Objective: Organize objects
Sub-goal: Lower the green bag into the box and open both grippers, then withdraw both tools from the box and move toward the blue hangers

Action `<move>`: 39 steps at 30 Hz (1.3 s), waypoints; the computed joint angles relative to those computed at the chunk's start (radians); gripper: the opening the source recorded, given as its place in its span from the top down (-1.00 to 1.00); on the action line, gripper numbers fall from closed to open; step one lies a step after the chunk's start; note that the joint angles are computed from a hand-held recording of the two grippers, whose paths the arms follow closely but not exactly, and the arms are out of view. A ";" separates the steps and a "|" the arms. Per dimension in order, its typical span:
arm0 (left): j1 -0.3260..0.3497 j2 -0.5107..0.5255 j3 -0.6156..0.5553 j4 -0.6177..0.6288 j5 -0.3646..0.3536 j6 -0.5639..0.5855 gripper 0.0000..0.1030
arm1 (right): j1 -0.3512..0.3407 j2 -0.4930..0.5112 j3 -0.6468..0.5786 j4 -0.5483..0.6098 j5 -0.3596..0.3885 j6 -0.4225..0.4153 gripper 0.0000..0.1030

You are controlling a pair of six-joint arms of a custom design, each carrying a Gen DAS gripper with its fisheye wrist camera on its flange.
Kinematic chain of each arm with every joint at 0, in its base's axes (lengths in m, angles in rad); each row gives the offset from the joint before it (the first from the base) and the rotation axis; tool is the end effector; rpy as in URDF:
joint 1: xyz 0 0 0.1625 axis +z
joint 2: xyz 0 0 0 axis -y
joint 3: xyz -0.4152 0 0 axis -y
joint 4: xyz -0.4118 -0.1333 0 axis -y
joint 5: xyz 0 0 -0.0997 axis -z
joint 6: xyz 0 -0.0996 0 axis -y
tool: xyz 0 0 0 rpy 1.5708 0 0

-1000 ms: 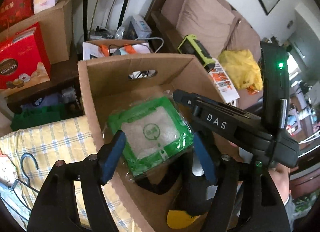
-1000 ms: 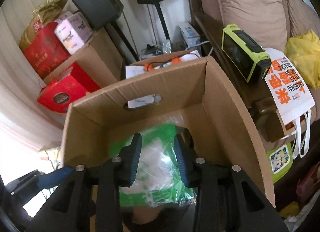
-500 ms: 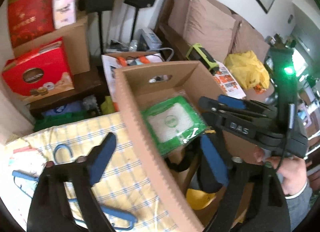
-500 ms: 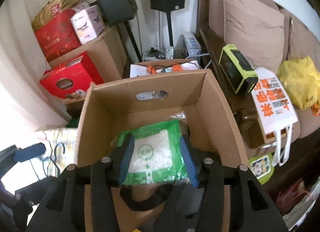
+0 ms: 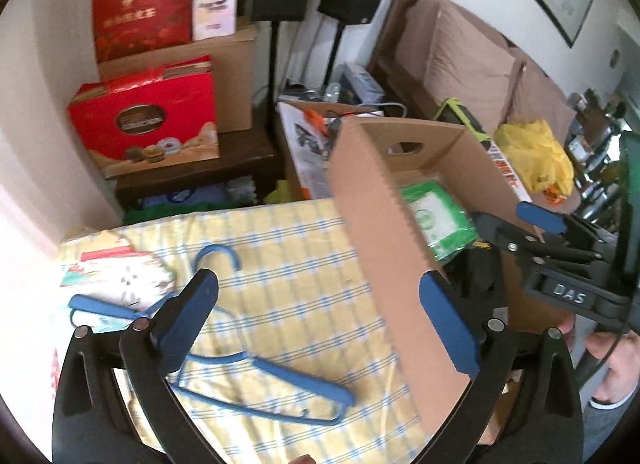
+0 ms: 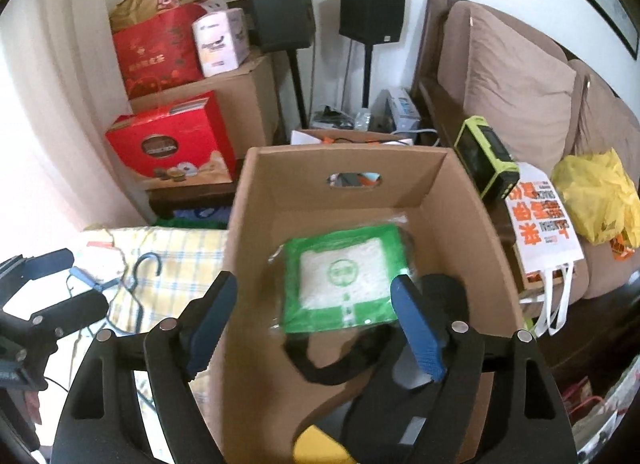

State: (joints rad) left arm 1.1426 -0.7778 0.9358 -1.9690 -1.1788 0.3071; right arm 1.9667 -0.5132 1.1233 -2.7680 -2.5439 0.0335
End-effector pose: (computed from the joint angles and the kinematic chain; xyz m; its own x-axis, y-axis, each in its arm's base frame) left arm -0.1851 -0.8182 0.3234 -0.7154 0.5541 -0.4256 0.6500 0.7512 -0.1146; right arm 0.3607 -0.7307 0.1390 -0.7062 0.2311 0.6693 -0.2976 0.7608 -0.5767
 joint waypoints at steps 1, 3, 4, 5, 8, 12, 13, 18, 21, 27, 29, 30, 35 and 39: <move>0.002 -0.006 0.007 -0.008 0.004 0.001 -1.00 | 0.003 0.007 -0.006 0.004 -0.002 -0.001 -0.67; 0.010 -0.016 0.011 -0.022 0.013 0.005 -1.00 | 0.009 0.016 -0.014 0.010 0.001 0.001 -0.75; 0.013 -0.019 0.010 -0.023 0.016 0.004 -1.00 | 0.011 0.020 -0.017 0.014 0.005 0.005 -0.81; 0.016 -0.022 0.010 -0.022 0.018 0.004 -1.00 | 0.013 0.022 -0.019 0.015 0.008 0.007 -0.92; 0.025 -0.031 0.009 -0.029 0.036 0.012 -1.00 | 0.021 0.035 -0.029 0.016 0.008 0.011 -0.99; 0.033 -0.043 0.010 -0.042 0.051 0.024 -1.00 | 0.032 0.050 -0.044 0.023 0.007 0.016 -0.99; 0.034 -0.045 0.009 -0.040 0.052 0.026 -1.00 | 0.034 0.052 -0.046 0.024 0.006 0.017 -0.99; 0.039 -0.070 0.035 -0.048 0.077 0.033 -1.00 | 0.050 0.069 -0.061 0.036 0.004 0.024 -0.99; 0.044 -0.083 0.045 -0.046 0.087 0.034 -1.00 | 0.059 0.077 -0.066 0.045 0.007 0.034 -0.99; 0.058 -0.110 0.064 -0.045 0.117 0.043 -1.00 | 0.077 0.098 -0.087 0.075 0.021 0.052 -0.99; 0.065 -0.116 0.065 -0.047 0.127 0.047 -1.00 | 0.080 0.106 -0.096 0.090 0.027 0.054 -0.99; 0.070 -0.118 0.064 -0.048 0.132 0.051 -1.00 | 0.082 0.111 -0.102 0.097 0.032 0.057 -0.99; 0.098 -0.124 0.052 -0.035 0.145 0.055 -1.00 | 0.085 0.128 -0.114 0.115 0.070 0.071 -0.99; 0.130 -0.109 -0.002 0.017 0.130 0.027 -1.00 | 0.087 0.145 -0.123 0.116 0.099 0.066 -0.99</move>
State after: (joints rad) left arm 1.2726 -0.8872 0.9339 -1.9519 -1.0483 0.3344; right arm 2.0532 -0.3687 1.0000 -2.6519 -2.4449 0.0993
